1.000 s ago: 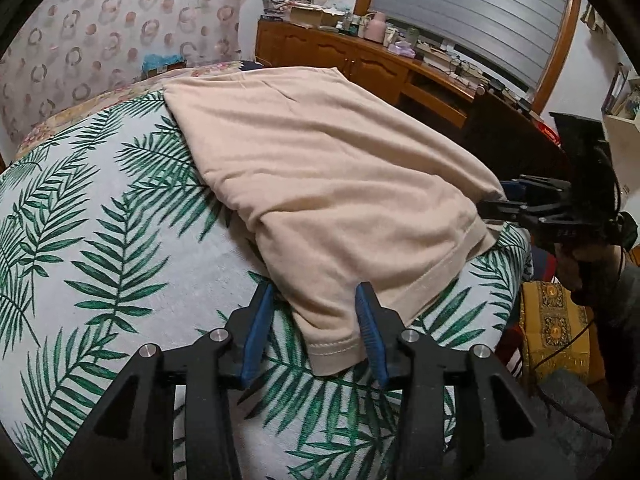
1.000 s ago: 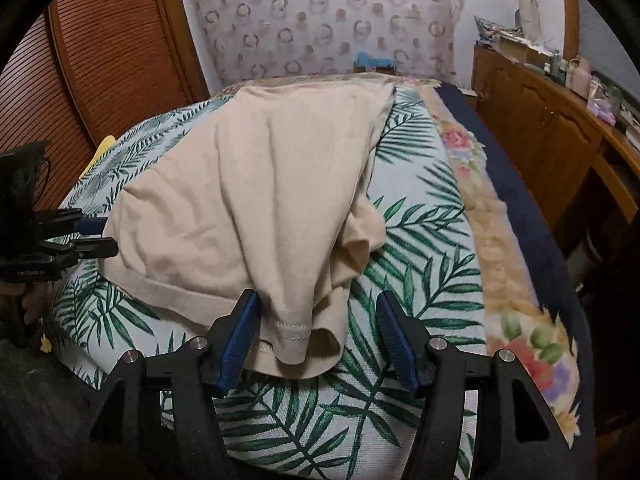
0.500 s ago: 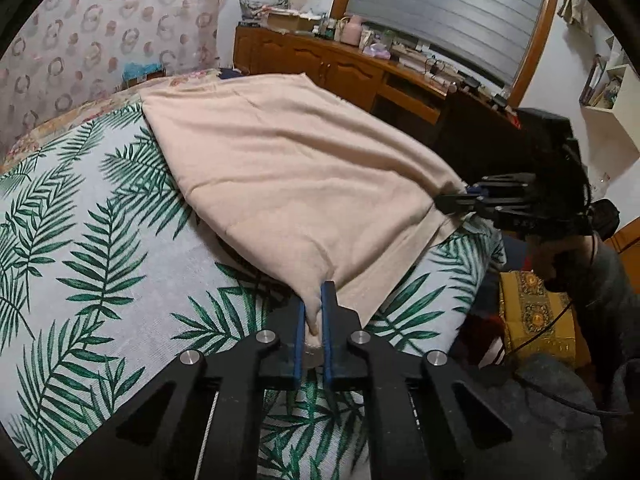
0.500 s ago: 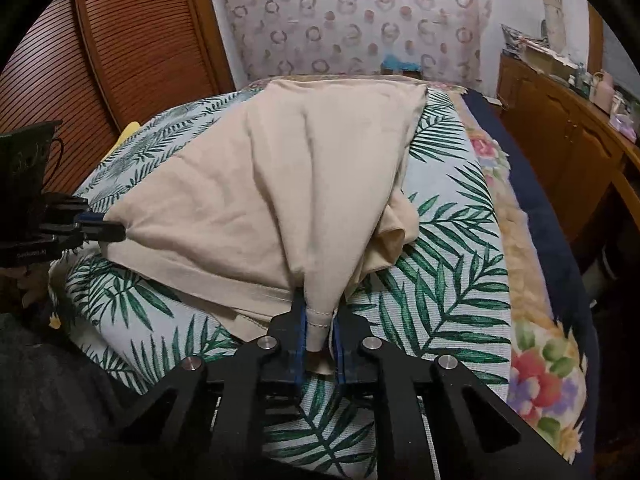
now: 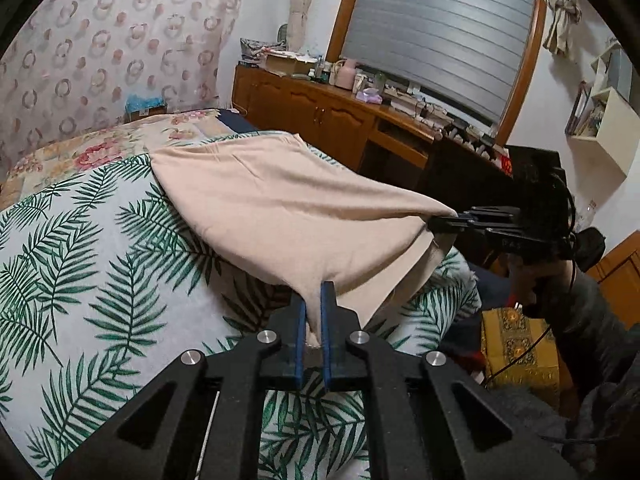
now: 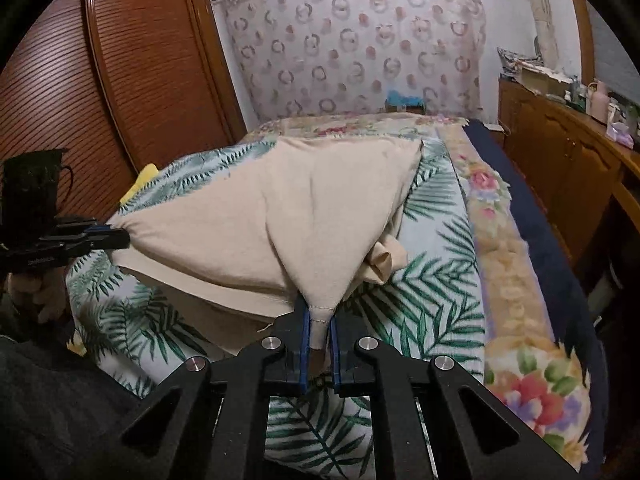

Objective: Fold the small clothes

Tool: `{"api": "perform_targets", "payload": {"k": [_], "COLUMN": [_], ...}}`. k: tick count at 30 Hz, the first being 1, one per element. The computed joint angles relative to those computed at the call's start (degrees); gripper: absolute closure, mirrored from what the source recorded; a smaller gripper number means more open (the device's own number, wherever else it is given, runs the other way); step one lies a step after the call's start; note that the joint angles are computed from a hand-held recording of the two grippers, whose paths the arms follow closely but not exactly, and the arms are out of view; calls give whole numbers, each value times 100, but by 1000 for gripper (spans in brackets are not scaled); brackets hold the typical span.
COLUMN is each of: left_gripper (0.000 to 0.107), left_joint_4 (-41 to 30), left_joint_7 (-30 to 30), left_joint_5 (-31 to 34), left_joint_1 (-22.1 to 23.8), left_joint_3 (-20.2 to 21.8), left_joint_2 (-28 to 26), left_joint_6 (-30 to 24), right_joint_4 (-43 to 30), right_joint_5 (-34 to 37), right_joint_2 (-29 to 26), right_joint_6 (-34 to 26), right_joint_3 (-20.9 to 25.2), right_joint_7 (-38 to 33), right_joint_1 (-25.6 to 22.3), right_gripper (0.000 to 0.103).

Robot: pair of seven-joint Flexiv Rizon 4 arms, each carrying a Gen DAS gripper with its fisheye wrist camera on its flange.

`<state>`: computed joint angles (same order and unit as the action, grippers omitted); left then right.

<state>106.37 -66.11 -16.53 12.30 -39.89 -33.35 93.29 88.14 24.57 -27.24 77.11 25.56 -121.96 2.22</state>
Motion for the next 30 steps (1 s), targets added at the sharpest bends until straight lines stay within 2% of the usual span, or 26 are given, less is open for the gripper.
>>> {"api": "perform_targets", "payload": {"k": [3,11,14,21,30], "left_gripper": [100,100,100,100,100], "left_joint_4": [-314,-1960,-2337,-2925,-3790], "left_joint_7": [92,351,417,368,127], "left_joint_5": [-8,-415,-511,-637,-541], "left_joint_1": [-25,-904,-1189,-1579,-1848], "left_joint_3": [42,1232,1632,2257,2784], "left_joint_2": [-78,-567,-710,-986,-1407], "left_joint_6": [-101,-685,-809,-1140,-1701], "right_joint_4": [-204,-1226,-1631,-2200,-3179], "right_joint_5": [-37,-545,-767,-1071,-1280], "right_joint_2": [-61,-562,-836,-1300,-1825], "right_joint_6": [64,53,-27,-172,-705], "right_joint_3": [3,-125,-199,-168,-390], "right_joint_7": [-31,31,136,212,351], "right_joint_1": [60,289,407,495,733], "right_gripper": [95,95,95,95,95]}}
